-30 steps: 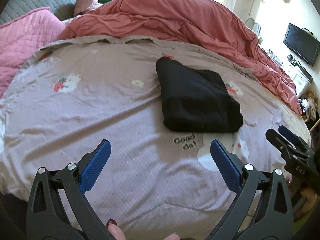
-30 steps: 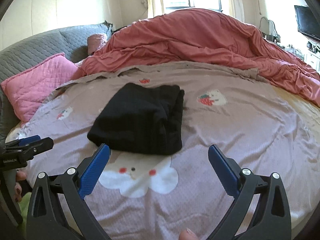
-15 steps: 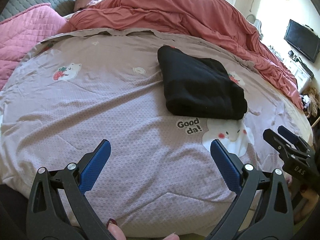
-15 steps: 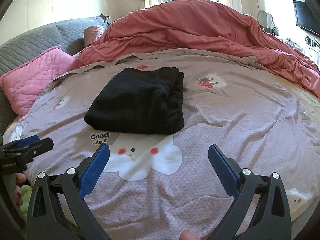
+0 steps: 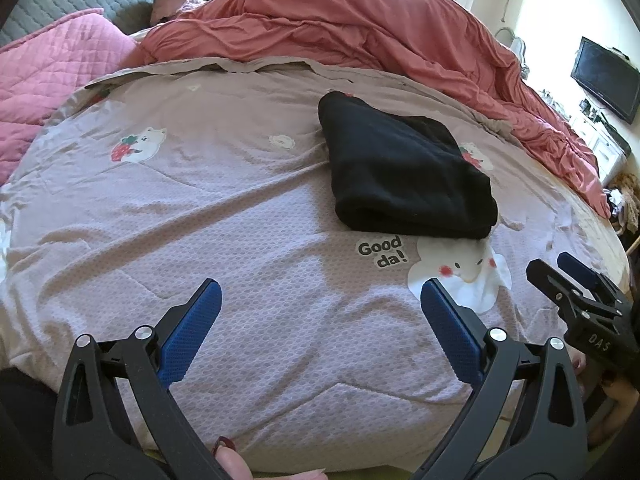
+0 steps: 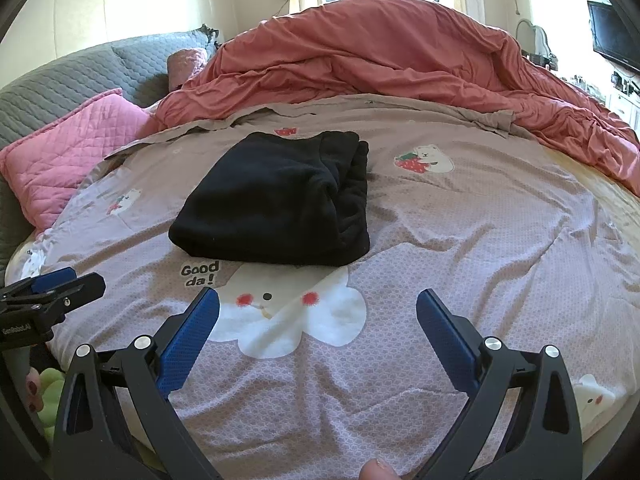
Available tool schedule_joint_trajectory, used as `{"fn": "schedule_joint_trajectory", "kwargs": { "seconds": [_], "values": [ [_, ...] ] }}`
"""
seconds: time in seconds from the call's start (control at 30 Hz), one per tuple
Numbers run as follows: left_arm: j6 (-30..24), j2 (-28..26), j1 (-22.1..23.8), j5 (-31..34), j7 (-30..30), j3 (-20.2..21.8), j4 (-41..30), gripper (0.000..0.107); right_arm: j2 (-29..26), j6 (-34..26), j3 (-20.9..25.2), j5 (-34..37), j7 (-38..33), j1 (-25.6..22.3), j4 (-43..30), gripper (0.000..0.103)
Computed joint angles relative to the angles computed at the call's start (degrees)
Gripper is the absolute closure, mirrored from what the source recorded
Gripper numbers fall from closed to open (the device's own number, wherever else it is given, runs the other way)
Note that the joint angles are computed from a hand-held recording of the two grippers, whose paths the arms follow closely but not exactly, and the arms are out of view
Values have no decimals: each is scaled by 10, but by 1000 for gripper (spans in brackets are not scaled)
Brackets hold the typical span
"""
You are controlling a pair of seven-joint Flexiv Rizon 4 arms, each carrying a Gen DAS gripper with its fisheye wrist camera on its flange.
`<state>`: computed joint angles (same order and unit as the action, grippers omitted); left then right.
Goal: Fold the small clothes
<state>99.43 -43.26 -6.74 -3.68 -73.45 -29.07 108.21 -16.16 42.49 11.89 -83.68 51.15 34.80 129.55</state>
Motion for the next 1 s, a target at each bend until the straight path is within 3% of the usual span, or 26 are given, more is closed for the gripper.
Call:
{"fn": "schedule_joint_trajectory", "kwargs": {
  "seconds": [1.0],
  "values": [
    [-5,2,-4,-7,-4,10,-1,13,-3,-11,0,21,-19,9,-10,5]
  ]
}}
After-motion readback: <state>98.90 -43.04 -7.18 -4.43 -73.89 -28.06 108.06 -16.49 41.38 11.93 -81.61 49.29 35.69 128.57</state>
